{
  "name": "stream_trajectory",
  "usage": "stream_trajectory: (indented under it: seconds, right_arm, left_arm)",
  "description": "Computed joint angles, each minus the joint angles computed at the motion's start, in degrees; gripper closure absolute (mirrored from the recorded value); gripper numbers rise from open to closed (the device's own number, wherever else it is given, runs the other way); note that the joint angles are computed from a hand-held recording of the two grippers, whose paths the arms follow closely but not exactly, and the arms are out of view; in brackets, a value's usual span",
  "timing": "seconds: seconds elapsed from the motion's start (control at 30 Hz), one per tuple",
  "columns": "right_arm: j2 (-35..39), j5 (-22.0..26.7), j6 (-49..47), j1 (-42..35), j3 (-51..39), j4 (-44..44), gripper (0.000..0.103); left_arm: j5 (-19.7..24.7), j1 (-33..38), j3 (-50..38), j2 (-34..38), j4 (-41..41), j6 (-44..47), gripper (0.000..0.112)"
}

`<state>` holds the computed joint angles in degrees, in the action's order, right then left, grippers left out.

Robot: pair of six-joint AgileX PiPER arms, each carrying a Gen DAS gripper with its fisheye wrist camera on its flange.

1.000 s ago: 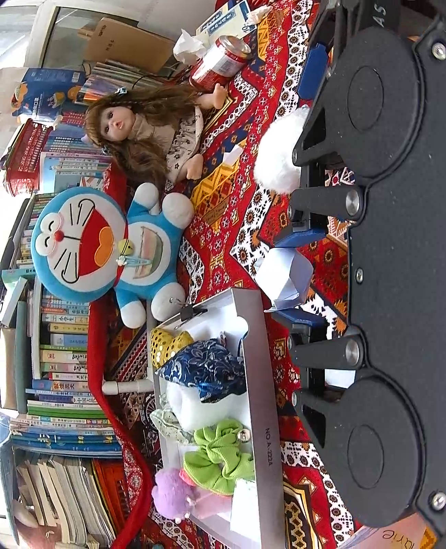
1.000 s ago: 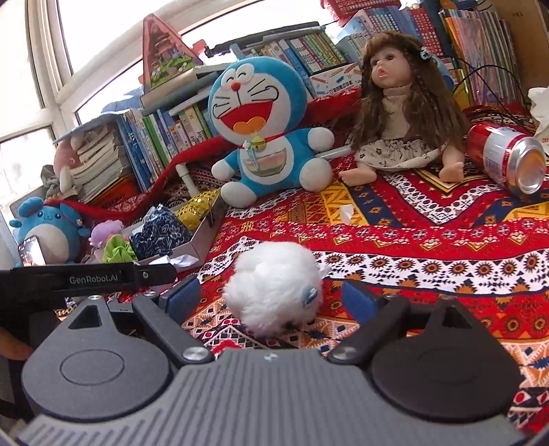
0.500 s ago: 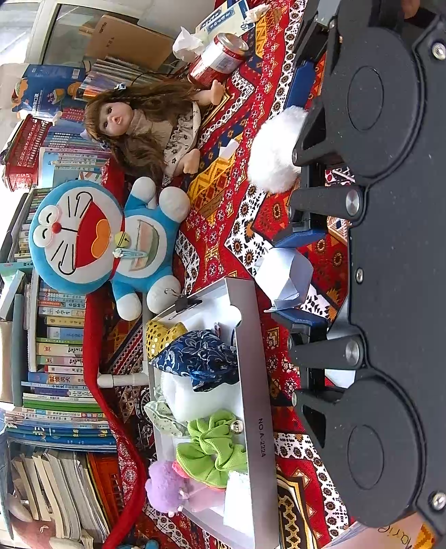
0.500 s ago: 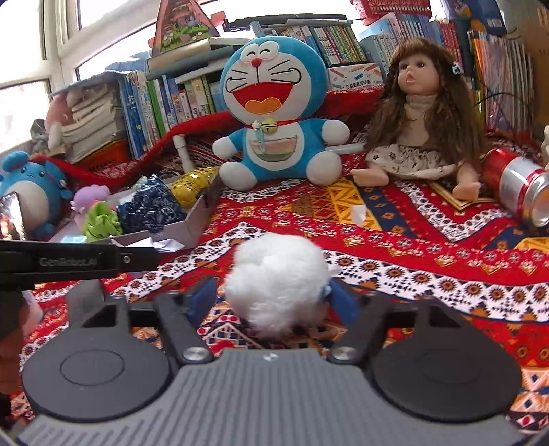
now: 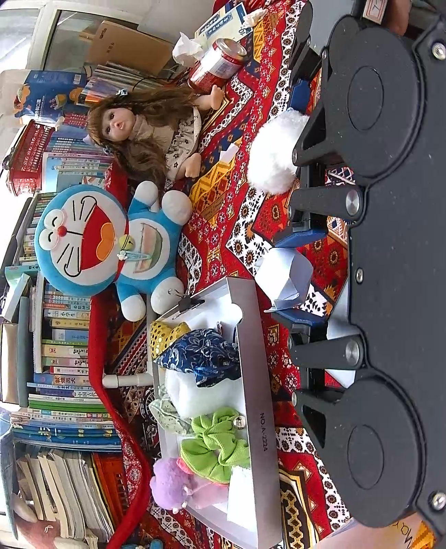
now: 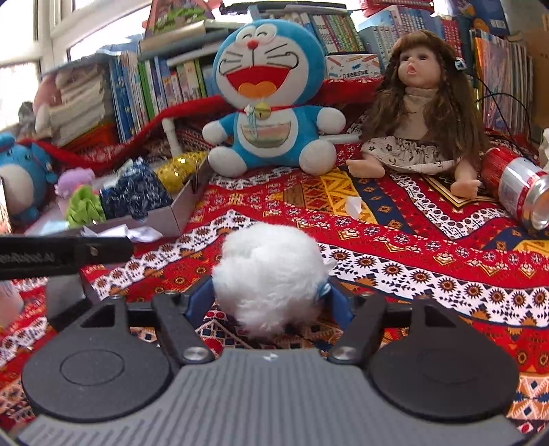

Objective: Organize soft objects
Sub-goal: 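Lift and carry the folded paper and white pompom over the white tray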

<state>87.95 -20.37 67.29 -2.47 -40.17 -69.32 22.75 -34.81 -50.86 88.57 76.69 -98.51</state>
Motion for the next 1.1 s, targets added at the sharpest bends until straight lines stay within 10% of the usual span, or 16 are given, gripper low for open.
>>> stream_trajectory:
  seconds: [1.1]
  right_arm:
    - [-10.34,-4.18,-1.4,1.1,4.74,3.81,0.035]
  left_arm:
    - [-0.51,0.56,6.51,-7.62,5.66,-5.49,0.076]
